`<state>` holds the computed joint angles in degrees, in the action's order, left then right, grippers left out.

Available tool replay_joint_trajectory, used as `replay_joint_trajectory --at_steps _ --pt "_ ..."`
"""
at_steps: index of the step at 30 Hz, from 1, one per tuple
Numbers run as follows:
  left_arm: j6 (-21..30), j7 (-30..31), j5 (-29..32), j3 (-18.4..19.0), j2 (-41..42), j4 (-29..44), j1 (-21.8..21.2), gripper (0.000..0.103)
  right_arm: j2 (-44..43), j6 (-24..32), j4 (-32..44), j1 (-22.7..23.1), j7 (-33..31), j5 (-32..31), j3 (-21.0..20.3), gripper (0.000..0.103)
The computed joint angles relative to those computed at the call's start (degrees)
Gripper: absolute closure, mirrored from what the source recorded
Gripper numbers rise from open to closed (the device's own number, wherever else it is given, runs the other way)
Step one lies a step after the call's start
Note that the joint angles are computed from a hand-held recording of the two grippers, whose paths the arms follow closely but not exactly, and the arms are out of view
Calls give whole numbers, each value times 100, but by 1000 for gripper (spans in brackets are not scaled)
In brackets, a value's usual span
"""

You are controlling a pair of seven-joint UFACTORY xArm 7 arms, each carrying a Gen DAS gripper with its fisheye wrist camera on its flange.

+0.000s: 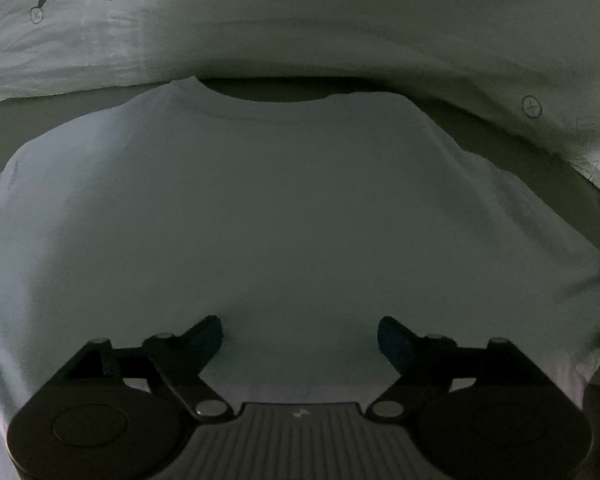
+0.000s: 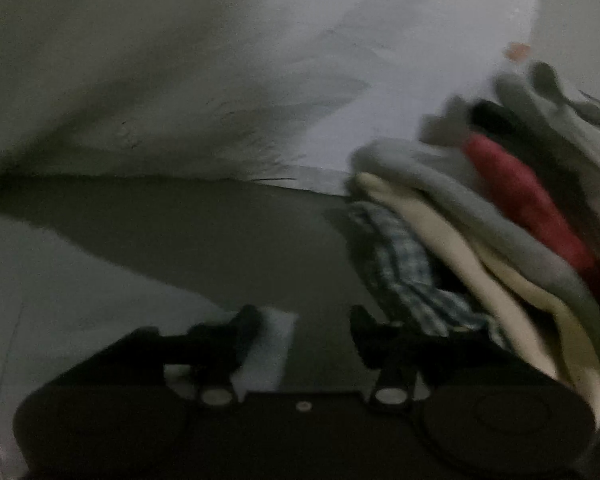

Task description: Fold clothes

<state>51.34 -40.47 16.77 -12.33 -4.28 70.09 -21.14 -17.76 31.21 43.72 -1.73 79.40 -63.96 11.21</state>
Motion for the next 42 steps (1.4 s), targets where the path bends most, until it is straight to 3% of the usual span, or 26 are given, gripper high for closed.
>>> replay_joint_trajectory --at_steps 2,4,8,10,14,17,21,25,27,29,32,35,37,40,42 --pt "-142 81 -282 72 -138 -130 34 16 -273 45 -140 35 -39 204 -27 42" --pt "-285 122 -693 166 -397 -341 107 16 -730 106 -379 85 -134 457 37 23" --pt "-527 193 -1038 257 -1124 -956 327 15 -1836 182 -935 473 -673 1565 8 15" --pt "-489 366 -1170 331 -1495 -1244 440 15 -2397 574 -1130 812 -822 2261 175 7" --pt "-479 1015 -1781 780 -2334 -1886 644 15 -3050 1577 -1021 1433 -824 3474 1015 7" --pt "-292 1710 -1936 1144 -2915 -2196 933 15 -2825 2077 -450 1503 -575 3878 2004 16" --pt "72 2728 -1819 1709 -3497 -2292 1512 15 -1801 2396 660 1532 -35 4148 2996 52" --pt "105 3876 -1713 2366 -3351 -1955 2005 15 -149 2971 2146 1116 566 3381 4201 52" --pt "-126 4405 -1731 2649 -3083 -1759 2176 15 841 3421 2869 869 1086 2692 4924 51" --pt "-440 4955 -1917 2930 -2741 -1586 2209 15 1880 4019 3487 986 1432 1828 5323 50" --pt "-690 5783 -2528 3376 -2107 -1231 2057 15 3234 5029 4503 2053 1624 780 5152 47" --pt "-521 6533 -3486 3795 -1444 -769 1814 16 3851 5456 5229 2846 1533 467 4777 47" --pt "-262 7005 -4253 4036 -1025 -463 1690 21 4023 5618 5528 3125 1395 466 4577 47" --pt "393 7473 -5093 4175 -616 -86 1684 40 4238 5867 5957 3544 1250 507 4303 47" --pt "527 7652 -5371 4028 -658 -116 1708 53 4252 5987 6095 3703 1256 633 4152 46"
